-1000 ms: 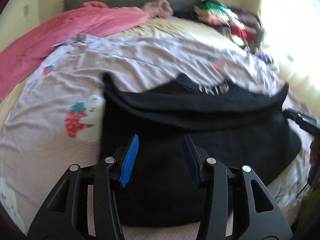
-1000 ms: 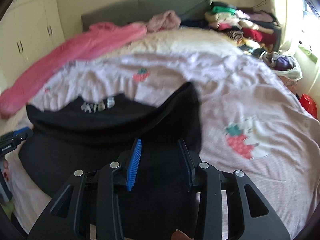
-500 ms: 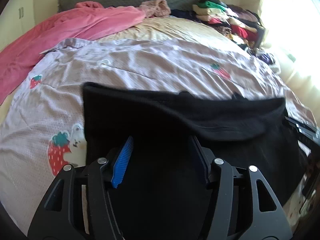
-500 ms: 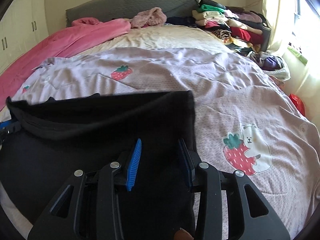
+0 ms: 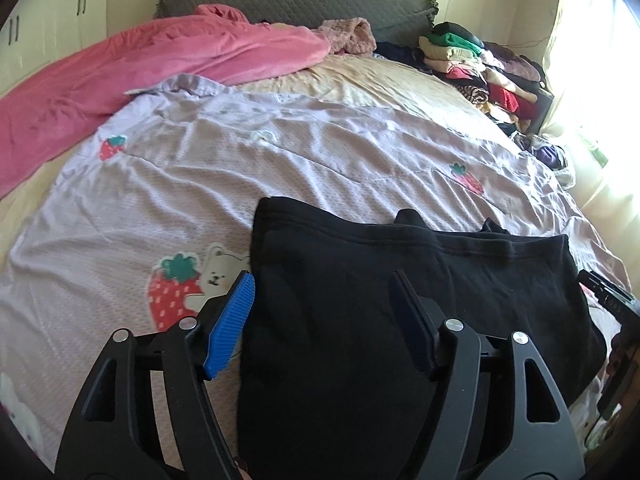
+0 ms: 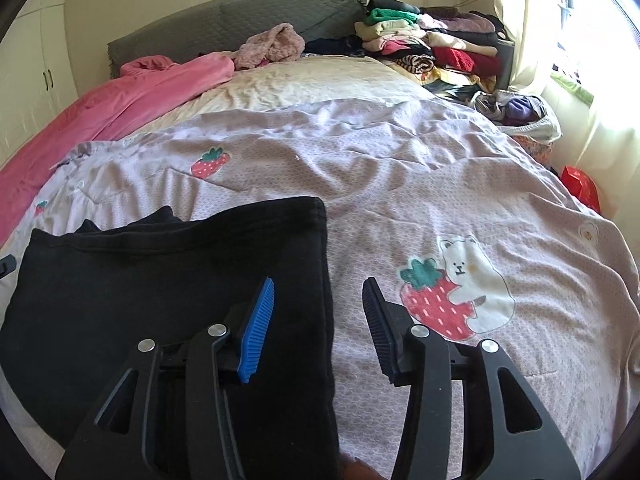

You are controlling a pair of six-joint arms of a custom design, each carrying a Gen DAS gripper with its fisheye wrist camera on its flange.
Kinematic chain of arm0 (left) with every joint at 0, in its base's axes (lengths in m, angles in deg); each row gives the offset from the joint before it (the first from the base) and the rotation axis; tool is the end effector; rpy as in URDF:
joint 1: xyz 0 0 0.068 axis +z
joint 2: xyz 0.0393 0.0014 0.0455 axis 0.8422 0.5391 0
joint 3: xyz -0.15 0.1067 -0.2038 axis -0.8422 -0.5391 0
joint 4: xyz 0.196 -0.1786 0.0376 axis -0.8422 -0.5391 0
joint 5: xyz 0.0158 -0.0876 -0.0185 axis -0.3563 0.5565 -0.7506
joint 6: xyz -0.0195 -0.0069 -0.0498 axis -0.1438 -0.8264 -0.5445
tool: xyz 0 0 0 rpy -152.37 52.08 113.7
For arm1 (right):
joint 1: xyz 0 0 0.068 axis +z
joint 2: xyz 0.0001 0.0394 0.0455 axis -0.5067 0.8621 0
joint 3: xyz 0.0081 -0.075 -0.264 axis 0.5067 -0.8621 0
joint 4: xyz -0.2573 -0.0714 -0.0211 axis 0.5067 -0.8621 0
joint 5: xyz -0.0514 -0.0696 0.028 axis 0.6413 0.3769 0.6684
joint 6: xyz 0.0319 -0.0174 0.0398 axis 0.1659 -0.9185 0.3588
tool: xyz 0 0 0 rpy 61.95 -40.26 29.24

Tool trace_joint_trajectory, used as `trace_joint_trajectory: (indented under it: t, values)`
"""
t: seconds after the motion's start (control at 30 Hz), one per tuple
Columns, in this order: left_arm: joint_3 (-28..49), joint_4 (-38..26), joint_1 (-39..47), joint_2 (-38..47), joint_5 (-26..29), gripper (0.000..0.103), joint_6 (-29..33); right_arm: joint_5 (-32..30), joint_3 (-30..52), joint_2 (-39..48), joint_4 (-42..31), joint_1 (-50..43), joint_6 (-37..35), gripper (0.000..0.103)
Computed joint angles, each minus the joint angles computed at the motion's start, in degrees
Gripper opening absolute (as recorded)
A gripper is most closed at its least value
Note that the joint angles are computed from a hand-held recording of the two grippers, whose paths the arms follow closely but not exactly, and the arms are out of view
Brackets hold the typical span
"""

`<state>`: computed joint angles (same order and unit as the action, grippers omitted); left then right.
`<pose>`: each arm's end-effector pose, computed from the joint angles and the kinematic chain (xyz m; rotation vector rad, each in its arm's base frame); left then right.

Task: Fold small clothes
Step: 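Open both tools and press the folded black shirt flat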

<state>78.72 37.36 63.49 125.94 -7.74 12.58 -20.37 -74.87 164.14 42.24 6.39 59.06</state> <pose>0.2235 0.0078 0.1264 0.4662 2.3242 -0.3661 0.1513 0.0843 0.0743 0.6005 2.2567 -0.2102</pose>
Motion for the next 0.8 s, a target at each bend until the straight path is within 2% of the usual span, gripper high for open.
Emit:
trace_joint_trajectory:
  t: [0.1, 0.33, 0.57, 0.6, 0.63, 0.67, 0.7, 0.73, 0.8]
  values:
    - [-0.8, -0.4, 0.3, -2.1, -0.4, 0.062, 1.1, 1.9, 0.9, 1.6, -2.3, 1.6, 1.7, 0.051]
    - [-1.3, -2.2, 0.8, -3.5, -1.2, 0.066, 3.2, 0.2, -1.8, -0.2, 1.9, 1.4, 0.1, 0.051]
    - [-2.8, 0.1, 2.0, -1.4, -2.1, 0.066, 4.8, -1.3, -3.4, -0.4, 5.6, 1.4, -0.9, 0.051]
    - [-3.0, 0.7, 2.2, -0.6, -2.5, 0.066, 4.8, -2.3, -3.9, -0.3, 6.9, 0.9, -1.5, 0.048]
    - [-3.1, 1.4, 2.5, 0.7, -2.9, 0.066, 4.9, -3.0, -4.1, -0.1, 7.9, 0.4, -2.0, 0.026]
    - [-3.1, 1.9, 2.8, 2.3, -3.2, 0.065, 5.1, -3.9, -4.1, 0.5, 8.6, 0.0, -2.7, 0.011]
    - [-3.3, 2.5, 2.9, 3.2, -3.7, 0.056, 5.2, -3.5, -3.6, 1.2, 8.1, 0.3, -2.3, 0.0]
    - [-3.9, 4.5, 2.7, 4.6, -4.9, 0.048, 5.5, -2.1, -2.9, 1.9, 6.4, 0.9, -1.2, 0.0]
    - [-4.7, 7.2, 3.2, 6.4, -5.2, 0.048, 5.5, -0.1, -1.6, 3.4, 2.5, 0.9, 1.4, 0.0]
